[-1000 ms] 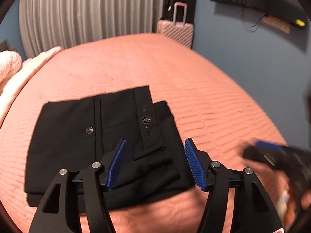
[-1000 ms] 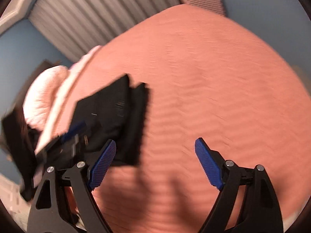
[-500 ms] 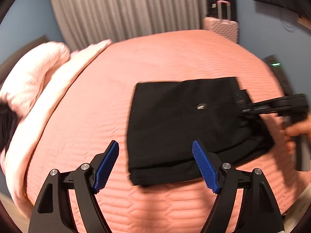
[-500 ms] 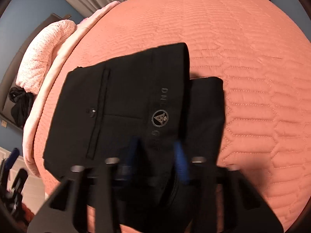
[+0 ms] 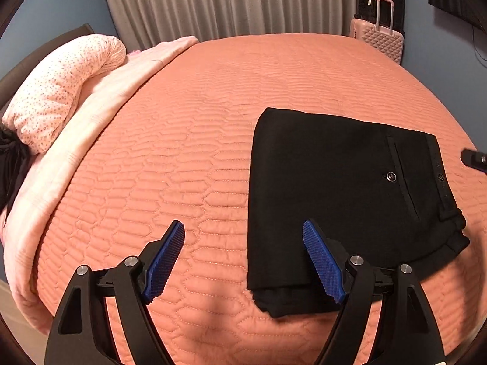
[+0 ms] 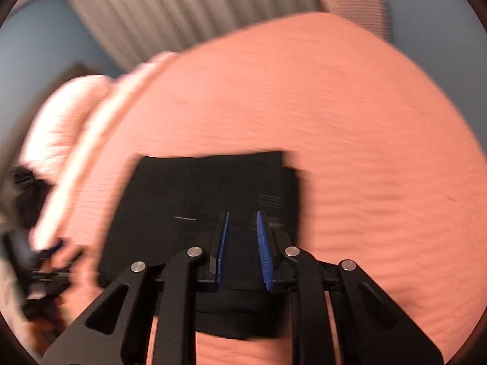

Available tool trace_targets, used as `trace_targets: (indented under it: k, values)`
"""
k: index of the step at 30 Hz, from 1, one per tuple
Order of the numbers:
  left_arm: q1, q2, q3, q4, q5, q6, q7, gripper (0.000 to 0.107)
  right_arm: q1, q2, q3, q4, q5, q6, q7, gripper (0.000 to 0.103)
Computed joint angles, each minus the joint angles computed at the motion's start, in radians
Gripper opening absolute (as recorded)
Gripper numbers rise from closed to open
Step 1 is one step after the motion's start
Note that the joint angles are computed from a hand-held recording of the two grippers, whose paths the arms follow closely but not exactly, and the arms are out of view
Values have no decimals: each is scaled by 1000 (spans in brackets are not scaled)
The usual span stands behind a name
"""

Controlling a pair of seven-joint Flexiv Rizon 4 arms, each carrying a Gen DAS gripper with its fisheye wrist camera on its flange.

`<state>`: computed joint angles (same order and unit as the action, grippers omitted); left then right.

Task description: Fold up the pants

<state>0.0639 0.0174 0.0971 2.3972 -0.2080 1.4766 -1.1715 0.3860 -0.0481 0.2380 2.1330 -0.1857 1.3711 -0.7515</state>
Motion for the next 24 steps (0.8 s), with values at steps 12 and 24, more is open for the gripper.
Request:
trace_targets:
  k: [12, 24]
  values:
    - [-3, -93, 17, -121, 426, -56, -271, 82, 47, -72, -3, 6, -21, 18, 52, 1]
    - [-21, -101, 33, -140, 448, -111, -319, 85, 89, -65, -24, 59, -300, -167, 289, 2]
